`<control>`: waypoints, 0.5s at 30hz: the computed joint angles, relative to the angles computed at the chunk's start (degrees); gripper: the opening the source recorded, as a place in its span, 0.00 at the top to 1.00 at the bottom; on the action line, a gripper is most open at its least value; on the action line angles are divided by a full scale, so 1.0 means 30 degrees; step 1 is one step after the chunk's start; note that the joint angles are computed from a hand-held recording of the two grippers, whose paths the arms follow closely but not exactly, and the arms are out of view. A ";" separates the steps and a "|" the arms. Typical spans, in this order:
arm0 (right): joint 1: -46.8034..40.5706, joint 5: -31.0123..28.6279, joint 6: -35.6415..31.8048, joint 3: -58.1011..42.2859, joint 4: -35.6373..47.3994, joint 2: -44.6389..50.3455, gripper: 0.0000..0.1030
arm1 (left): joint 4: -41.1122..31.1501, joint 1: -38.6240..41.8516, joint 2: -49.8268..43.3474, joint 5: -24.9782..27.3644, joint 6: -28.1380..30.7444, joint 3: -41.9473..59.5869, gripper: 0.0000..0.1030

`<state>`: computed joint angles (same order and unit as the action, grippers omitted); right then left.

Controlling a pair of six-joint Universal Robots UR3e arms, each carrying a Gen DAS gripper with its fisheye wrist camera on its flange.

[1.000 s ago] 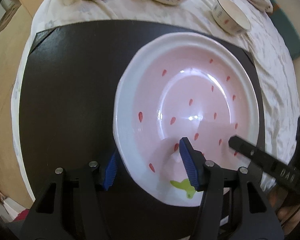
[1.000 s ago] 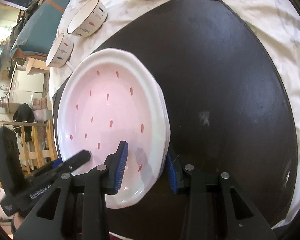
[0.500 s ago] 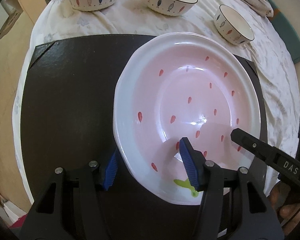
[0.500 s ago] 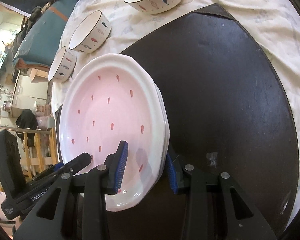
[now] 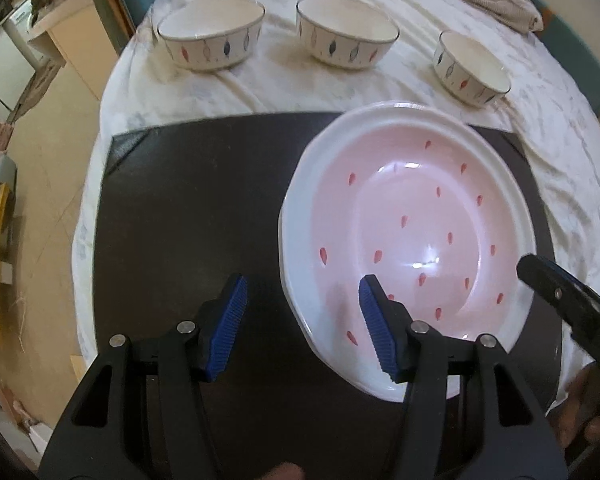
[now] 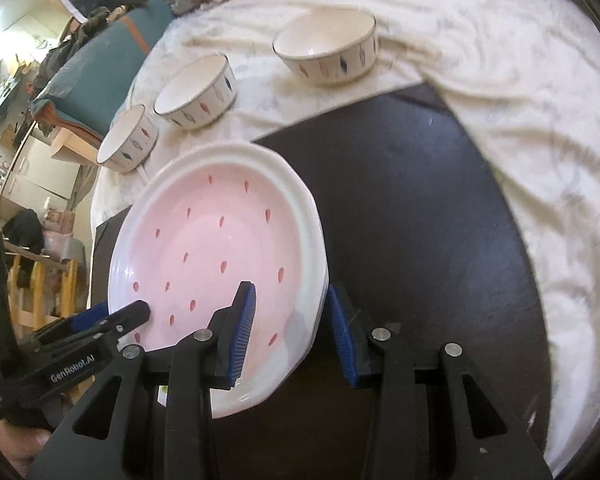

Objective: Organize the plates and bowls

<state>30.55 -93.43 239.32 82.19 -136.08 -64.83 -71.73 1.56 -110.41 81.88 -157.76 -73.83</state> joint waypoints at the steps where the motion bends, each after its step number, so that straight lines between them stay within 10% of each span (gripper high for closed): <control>1: 0.0182 -0.0399 -0.0017 -0.0118 0.0153 -0.0049 0.40 | 0.0313 -0.0016 0.0199 0.0016 0.0022 -0.0209 0.47; 4: 0.0512 -0.1035 -0.0006 -0.0306 0.0343 -0.0197 0.16 | 0.1244 0.0201 0.1137 -0.0255 0.0178 -0.1025 0.47; 12: 0.1763 -0.3157 0.1341 -0.1587 0.2387 -0.0975 0.00 | 0.1906 0.0935 0.3183 -0.2071 0.0782 -0.2019 0.45; 15: 0.2424 -0.4674 0.1421 -0.4399 0.5527 -0.0370 0.00 | 0.2492 0.1457 0.4221 -0.2999 0.0922 -0.2788 0.14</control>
<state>37.82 -107.45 243.58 69.00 -119.50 -65.94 -64.25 5.93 -97.75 72.88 -154.99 -82.19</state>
